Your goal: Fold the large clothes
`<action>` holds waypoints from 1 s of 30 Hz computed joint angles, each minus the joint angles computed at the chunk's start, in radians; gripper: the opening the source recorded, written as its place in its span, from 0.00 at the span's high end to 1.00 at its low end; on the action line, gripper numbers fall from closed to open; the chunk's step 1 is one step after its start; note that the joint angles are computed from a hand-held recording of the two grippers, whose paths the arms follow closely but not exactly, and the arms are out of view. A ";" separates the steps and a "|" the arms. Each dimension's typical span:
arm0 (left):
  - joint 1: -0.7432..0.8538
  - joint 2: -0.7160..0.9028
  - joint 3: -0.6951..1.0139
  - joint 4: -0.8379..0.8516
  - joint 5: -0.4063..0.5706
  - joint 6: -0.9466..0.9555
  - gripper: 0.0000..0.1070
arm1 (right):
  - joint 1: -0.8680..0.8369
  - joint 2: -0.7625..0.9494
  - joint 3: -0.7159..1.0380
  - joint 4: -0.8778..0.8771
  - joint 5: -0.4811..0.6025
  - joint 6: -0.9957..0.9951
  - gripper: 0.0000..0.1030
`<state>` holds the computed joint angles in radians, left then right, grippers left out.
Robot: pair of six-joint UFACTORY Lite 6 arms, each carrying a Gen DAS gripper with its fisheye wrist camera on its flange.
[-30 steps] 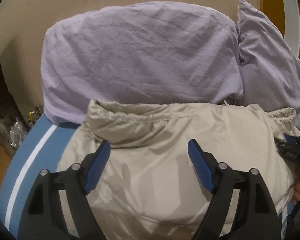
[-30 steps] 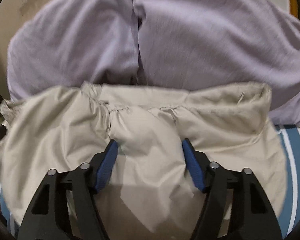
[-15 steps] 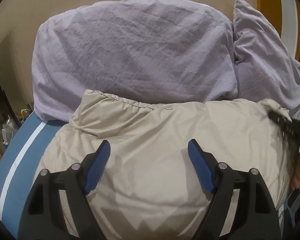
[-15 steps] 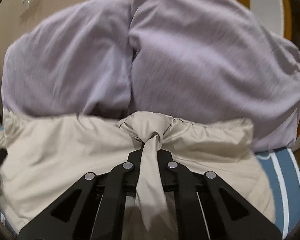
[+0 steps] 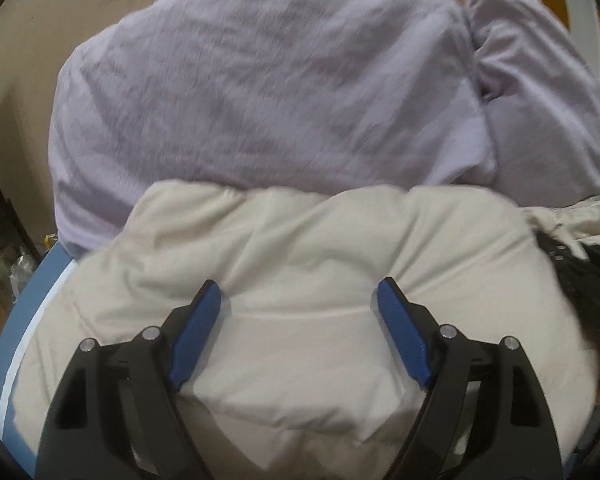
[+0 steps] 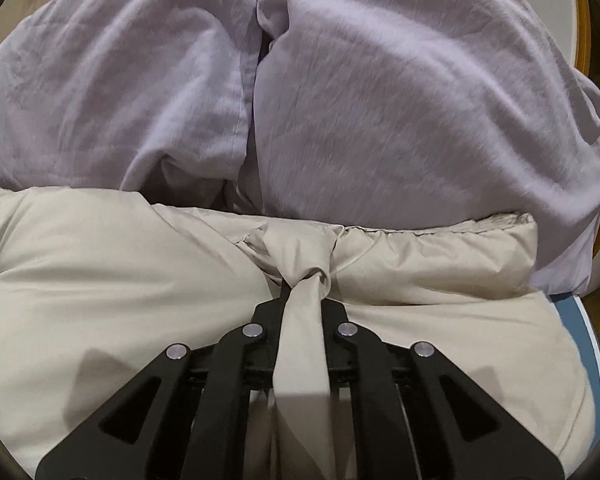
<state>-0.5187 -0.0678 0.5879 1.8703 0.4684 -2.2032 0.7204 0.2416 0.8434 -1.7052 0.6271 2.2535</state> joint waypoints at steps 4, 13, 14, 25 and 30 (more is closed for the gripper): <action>0.014 0.094 0.052 0.002 0.009 -0.017 0.23 | -0.026 0.044 0.031 0.014 -0.030 -0.004 0.81; 0.034 0.191 0.119 -0.030 0.013 0.005 0.21 | -0.061 0.130 0.140 0.071 -0.057 -0.063 0.53; 0.038 0.174 0.109 -0.039 0.003 0.019 0.21 | -0.059 0.089 0.101 0.052 -0.061 -0.036 0.49; 0.160 -0.108 0.023 -0.210 0.003 0.299 0.21 | 0.164 0.017 0.127 -0.019 -0.051 0.034 0.26; 0.233 -0.012 0.052 -0.171 0.013 0.283 0.21 | 0.204 0.132 0.193 0.004 -0.023 0.071 0.26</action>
